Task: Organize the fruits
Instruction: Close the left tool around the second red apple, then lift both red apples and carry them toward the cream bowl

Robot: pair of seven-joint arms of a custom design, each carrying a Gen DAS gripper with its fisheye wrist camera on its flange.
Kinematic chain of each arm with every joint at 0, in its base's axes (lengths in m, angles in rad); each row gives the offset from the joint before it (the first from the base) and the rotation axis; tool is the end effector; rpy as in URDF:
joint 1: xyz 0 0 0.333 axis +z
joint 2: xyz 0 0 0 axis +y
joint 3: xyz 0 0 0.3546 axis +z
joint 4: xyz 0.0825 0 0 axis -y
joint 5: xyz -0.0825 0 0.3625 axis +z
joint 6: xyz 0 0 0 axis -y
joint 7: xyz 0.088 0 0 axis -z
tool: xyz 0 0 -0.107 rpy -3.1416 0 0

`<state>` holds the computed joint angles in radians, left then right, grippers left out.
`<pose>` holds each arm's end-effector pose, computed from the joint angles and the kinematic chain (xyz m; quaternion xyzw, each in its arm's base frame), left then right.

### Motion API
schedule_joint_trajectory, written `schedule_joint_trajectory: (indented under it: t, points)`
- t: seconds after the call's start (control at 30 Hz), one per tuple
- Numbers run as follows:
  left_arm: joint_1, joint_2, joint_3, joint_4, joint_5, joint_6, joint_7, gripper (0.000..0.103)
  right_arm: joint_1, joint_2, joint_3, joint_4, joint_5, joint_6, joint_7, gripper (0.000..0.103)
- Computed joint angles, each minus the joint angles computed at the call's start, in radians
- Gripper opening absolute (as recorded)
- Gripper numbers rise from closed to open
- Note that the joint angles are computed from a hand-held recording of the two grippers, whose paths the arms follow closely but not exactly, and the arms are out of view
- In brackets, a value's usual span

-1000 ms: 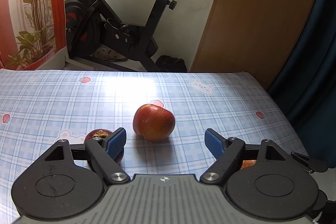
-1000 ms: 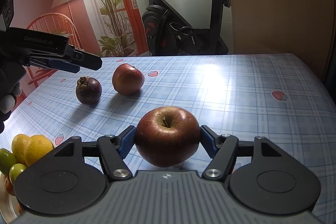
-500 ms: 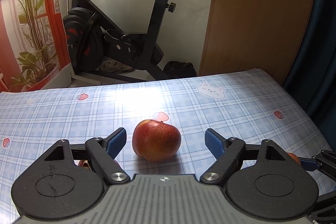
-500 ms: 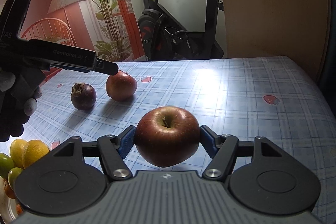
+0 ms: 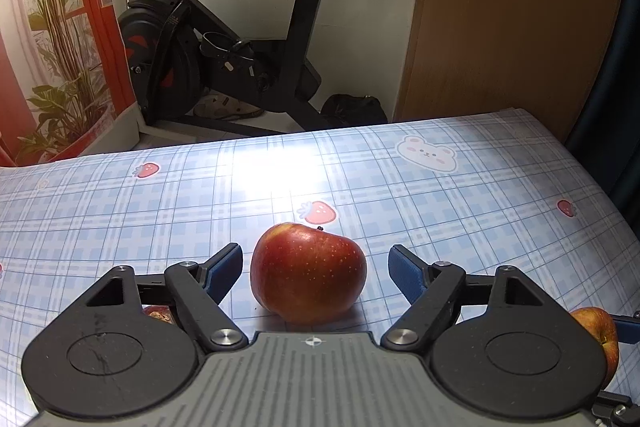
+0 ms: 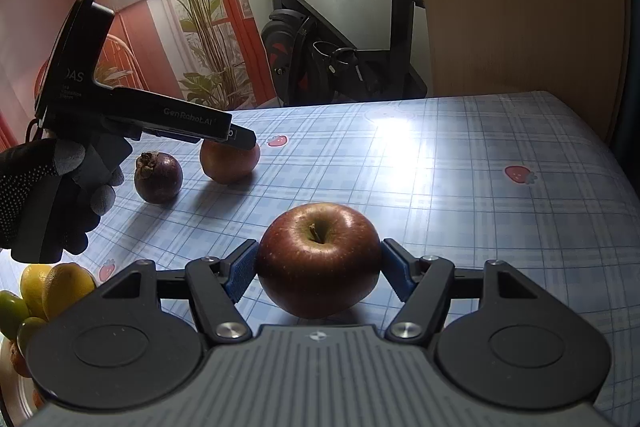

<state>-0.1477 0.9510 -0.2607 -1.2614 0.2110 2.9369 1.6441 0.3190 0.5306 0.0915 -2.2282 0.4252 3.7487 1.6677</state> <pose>0.7709 -0.2582 0.3146 -0.4812 0.7949 -0.3130 0.1965 0.5640 0.1790 0.3006 -0.5618 0.6875 -0.2388 0.3933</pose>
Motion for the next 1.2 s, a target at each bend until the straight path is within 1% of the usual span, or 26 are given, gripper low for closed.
schedule_joint_trajectory:
  t: [0.13, 0.17, 0.2, 0.4, 0.6, 0.73, 0.87, 1.2]
  points:
    - [-0.016, 0.022, 0.02, 0.049, 0.001, -0.053, -0.003, 0.077, -0.002, 0.006, 0.002, 0.006, 0.002, -0.003, 0.008, 0.068]
    - [-0.014, 0.028, 0.015, 0.062, -0.004, -0.066, 0.0, 0.073, 0.0, 0.006, 0.0, 0.007, 0.005, -0.006, 0.007, 0.068]
    - [-0.017, 0.034, 0.019, 0.073, -0.007, -0.076, -0.002, 0.072, 0.003, 0.007, -0.003, 0.012, 0.009, -0.014, 0.005, 0.068]
    - [-0.004, 0.043, 0.0, 0.084, -0.024, -0.079, 0.024, 0.072, 0.012, 0.012, -0.011, 0.027, 0.026, -0.024, 0.0, 0.068]
    - [0.03, 0.023, -0.038, 0.039, -0.053, -0.069, 0.062, 0.071, 0.034, 0.019, -0.03, 0.04, 0.071, -0.027, -0.019, 0.068]
    - [0.037, -0.005, -0.036, -0.014, -0.057, -0.048, 0.067, 0.071, 0.056, 0.021, -0.047, 0.047, 0.12, -0.03, -0.041, 0.068]
    - [0.044, -0.028, -0.038, -0.054, -0.061, -0.04, 0.061, 0.071, 0.058, 0.02, -0.047, 0.05, 0.145, -0.032, -0.048, 0.068]
    - [0.088, -0.091, -0.096, -0.18, -0.061, 0.018, 0.104, 0.071, 0.09, 0.017, -0.059, 0.057, 0.212, -0.043, -0.083, 0.068]
